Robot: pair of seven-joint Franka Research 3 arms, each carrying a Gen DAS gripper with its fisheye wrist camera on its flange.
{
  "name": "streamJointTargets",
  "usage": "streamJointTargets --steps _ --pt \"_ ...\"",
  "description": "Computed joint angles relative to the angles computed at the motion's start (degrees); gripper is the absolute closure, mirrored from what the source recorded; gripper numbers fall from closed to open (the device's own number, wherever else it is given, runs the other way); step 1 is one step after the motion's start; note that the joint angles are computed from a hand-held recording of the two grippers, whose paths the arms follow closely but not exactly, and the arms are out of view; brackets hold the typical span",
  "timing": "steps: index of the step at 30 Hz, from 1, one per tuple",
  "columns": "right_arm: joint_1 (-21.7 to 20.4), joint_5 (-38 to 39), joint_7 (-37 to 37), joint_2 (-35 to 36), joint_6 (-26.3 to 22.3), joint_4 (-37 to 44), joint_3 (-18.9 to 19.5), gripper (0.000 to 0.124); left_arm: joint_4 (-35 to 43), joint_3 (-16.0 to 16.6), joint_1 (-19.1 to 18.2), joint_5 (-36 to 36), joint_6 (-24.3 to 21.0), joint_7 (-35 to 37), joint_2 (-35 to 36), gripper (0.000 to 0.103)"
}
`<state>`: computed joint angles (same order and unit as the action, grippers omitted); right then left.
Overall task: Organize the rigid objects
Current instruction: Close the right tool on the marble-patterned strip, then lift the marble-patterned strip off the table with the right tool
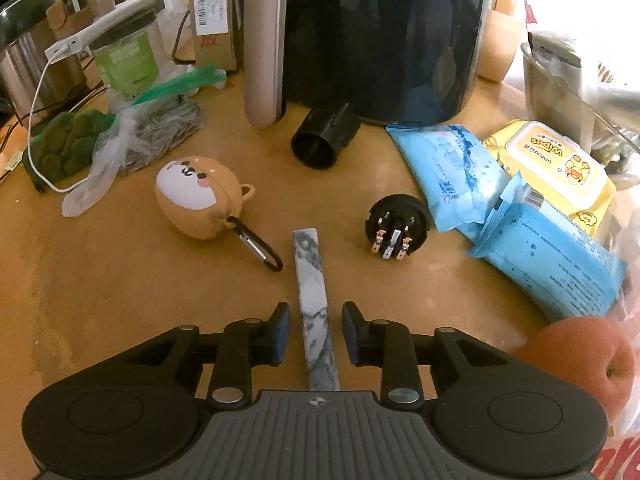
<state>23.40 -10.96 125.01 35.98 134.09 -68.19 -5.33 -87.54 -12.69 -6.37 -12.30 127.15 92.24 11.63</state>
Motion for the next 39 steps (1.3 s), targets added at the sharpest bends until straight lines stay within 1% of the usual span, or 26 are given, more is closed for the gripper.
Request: streamJointTargets --steps 5,10,13,24,31,39 --pt "-0.7 1.5 -1.2 -0.9 -0.4 -0.9 0.8 0.107 -0.7 0.0 -0.1 0.2 0.3 0.1 -0.5 0.024" --pt "-0.3 1.4 -0.3 -4.2 0.6 -4.7 0.8 0.107 -0.5 -0.3 -0.4 -0.2 0.5 1.5 -0.4 0.024" --pt "-0.4 1.7 0.5 -6.1 0.3 -6.4 1.1 0.107 0.2 -0.6 -0.6 -0.3 0.6 2.4 0.2 0.024" --pt "-1.7 3.9 2.6 -16.4 5.7 -18.2 3.5 0.107 4.3 -1.5 -1.5 0.3 0.5 5.0 3.5 0.024" --pt "-2.5 5.0 4.9 -23.4 9.8 -26.3 5.1 0.107 9.7 -2.3 -2.7 2.3 1.0 6.6 7.6 0.024" --pt "-3.6 4.0 8.2 -29.7 11.5 -33.3 6.7 0.107 21.2 -3.1 -5.1 5.7 1.2 8.7 15.8 0.024"
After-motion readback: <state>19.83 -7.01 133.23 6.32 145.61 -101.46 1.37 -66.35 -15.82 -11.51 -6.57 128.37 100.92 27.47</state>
